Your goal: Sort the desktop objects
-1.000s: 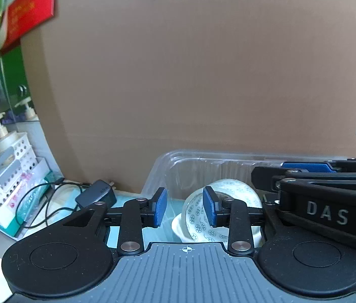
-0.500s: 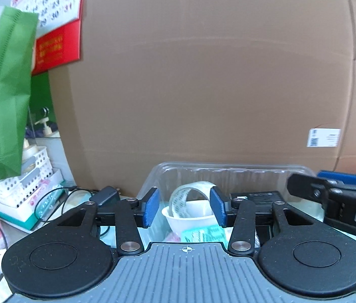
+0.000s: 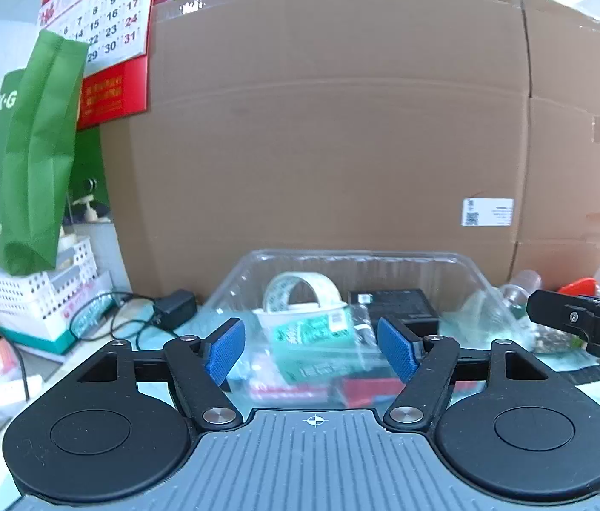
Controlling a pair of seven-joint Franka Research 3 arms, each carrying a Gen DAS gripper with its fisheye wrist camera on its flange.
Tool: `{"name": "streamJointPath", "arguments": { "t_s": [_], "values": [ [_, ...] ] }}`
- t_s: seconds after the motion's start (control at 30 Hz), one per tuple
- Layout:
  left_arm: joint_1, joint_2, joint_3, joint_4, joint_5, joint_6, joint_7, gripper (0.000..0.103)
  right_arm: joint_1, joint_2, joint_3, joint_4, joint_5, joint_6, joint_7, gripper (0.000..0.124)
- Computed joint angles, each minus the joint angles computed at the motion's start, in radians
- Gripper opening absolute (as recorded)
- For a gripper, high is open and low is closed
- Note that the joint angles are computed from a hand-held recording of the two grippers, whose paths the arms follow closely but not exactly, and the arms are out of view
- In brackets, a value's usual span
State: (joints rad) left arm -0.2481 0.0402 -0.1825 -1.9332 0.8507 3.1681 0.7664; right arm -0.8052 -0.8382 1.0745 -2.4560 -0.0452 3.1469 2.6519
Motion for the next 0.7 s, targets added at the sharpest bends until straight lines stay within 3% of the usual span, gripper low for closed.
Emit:
{"name": "streamJointPath", "arguments": {
  "t_s": [0.07, 0.17, 0.27, 0.5, 0.7],
  "values": [
    [0.001, -0.025, 0.000, -0.031, 0.027, 0.017, -0.037, 0.082, 0.029, -0.030, -0.016, -0.027, 0.005, -0.008, 0.006, 0.061],
    [0.017, -0.050, -0.014, -0.044, 0.195, 0.013, -0.202, 0.086, 0.069, -0.067, -0.038, -0.063, 0.003, -0.025, 0.012, 0.062],
    [0.034, -0.075, -0.040, -0.070, 0.264, 0.009, -0.276, 0.088, 0.112, -0.092, -0.061, -0.105, 0.002, -0.022, 0.021, 0.062],
    [0.059, -0.117, -0.102, -0.093, 0.524, -0.060, -0.524, 0.096, 0.195, -0.149, -0.094, -0.197, 0.001, -0.020, 0.045, 0.066],
    [0.047, -0.146, -0.103, -0.135, 0.526, -0.068, -0.533, 0.100, 0.238, -0.183, -0.112, -0.249, 0.000, -0.023, 0.066, 0.069]
  ]
}}
